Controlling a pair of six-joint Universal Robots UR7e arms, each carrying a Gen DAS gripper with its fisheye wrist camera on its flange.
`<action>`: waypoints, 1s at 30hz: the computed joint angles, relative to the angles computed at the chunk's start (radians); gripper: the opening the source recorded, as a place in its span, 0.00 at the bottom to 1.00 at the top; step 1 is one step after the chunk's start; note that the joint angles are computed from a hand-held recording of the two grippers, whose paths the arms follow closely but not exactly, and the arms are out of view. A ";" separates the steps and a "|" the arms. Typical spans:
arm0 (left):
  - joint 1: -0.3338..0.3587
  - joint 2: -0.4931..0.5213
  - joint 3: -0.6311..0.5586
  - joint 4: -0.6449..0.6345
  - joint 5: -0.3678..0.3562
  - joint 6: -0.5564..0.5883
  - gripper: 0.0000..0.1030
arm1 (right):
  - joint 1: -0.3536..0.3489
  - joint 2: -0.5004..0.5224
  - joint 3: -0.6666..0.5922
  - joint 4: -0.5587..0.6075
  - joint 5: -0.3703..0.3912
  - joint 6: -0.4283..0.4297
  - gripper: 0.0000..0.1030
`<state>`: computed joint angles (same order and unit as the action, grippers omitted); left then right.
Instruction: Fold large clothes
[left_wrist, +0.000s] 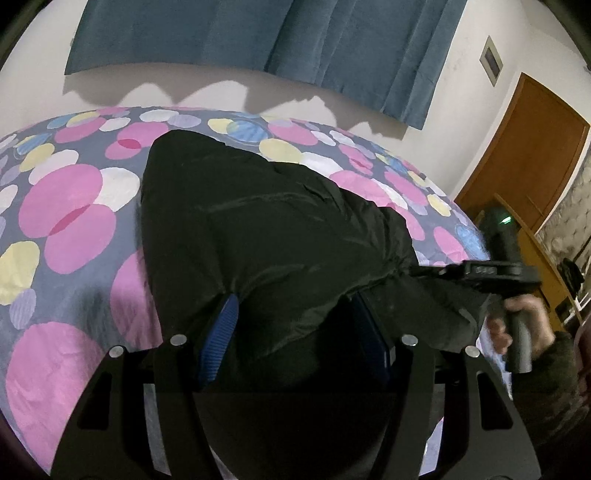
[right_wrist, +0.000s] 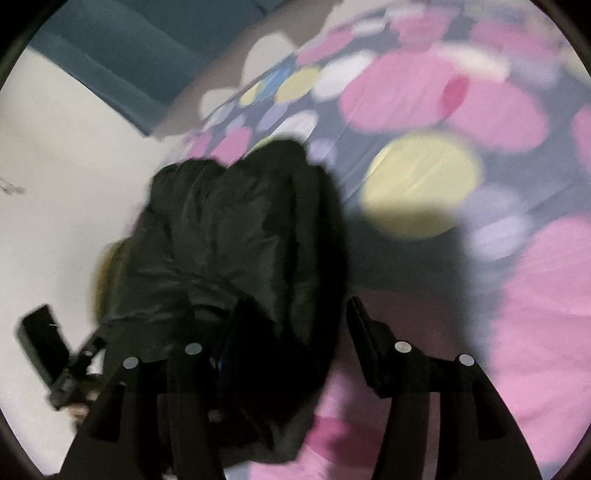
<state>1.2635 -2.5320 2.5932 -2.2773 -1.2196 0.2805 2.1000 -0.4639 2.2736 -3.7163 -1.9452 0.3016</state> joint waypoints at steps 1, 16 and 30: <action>0.007 0.007 -0.001 -0.008 -0.005 0.005 0.61 | 0.044 -0.018 -0.003 0.021 -0.077 0.022 0.53; 0.024 0.023 0.002 -0.009 -0.032 0.023 0.61 | 0.124 -0.030 -0.082 0.394 -0.023 -0.043 0.31; -0.071 -0.068 -0.028 0.111 -0.049 -0.074 0.53 | 0.040 0.064 -0.054 0.192 0.051 -0.079 0.30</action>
<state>1.1928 -2.5998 2.5656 -2.1666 -1.2691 0.2067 2.1402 -0.4001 2.2199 -3.5239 -1.8943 0.2224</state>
